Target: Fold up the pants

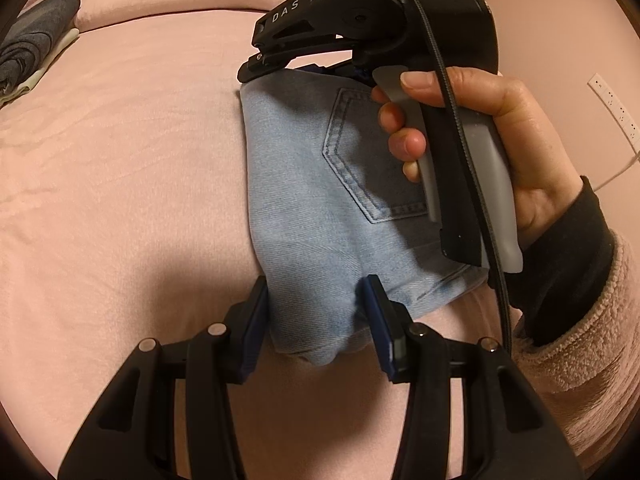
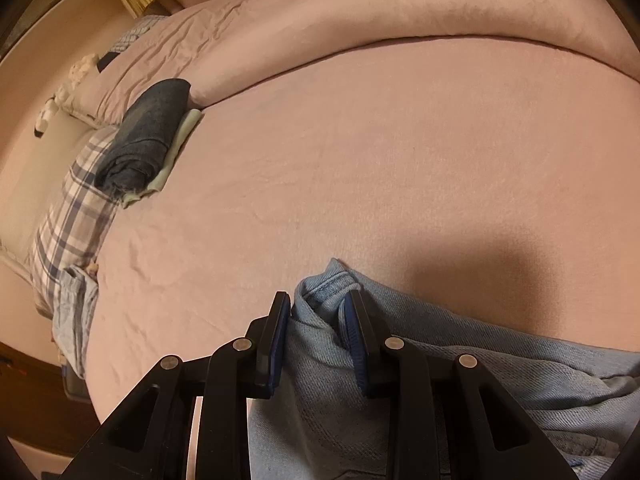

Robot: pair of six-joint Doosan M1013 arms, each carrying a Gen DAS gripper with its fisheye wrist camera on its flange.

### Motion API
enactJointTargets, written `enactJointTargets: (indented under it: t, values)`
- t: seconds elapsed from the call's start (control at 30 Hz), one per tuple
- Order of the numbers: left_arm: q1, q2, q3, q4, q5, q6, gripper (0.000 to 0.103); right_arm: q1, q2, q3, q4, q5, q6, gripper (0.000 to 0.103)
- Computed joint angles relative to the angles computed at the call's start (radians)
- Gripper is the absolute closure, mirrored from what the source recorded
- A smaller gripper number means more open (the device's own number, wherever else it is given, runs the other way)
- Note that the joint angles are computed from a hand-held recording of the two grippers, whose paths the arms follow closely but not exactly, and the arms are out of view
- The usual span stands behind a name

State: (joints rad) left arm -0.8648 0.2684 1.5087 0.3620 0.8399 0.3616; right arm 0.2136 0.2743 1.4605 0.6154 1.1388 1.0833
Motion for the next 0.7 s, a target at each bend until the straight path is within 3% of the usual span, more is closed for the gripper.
enactJointTargets:
  t: [0.27, 0.33, 0.47, 0.7]
  values:
    - [-0.007, 0.003, -0.009, 0.004, 0.014, -0.016, 0.057, -0.008, 0.003, 0.003, 0.038, 0.003, 0.021, 0.074]
    - [-0.010, 0.004, -0.013, 0.001, 0.018, -0.018, 0.057, -0.020, -0.006, 0.017, 0.075, -0.031, 0.050, 0.074]
    - [-0.013, 0.005, -0.013, -0.001, 0.012, -0.034, 0.057, -0.041, -0.051, 0.051, 0.098, -0.125, 0.069, 0.074]
    - [-0.021, 0.005, -0.020, 0.010, 0.022, -0.074, 0.056, -0.098, -0.129, 0.124, 0.193, -0.147, -0.013, 0.074]
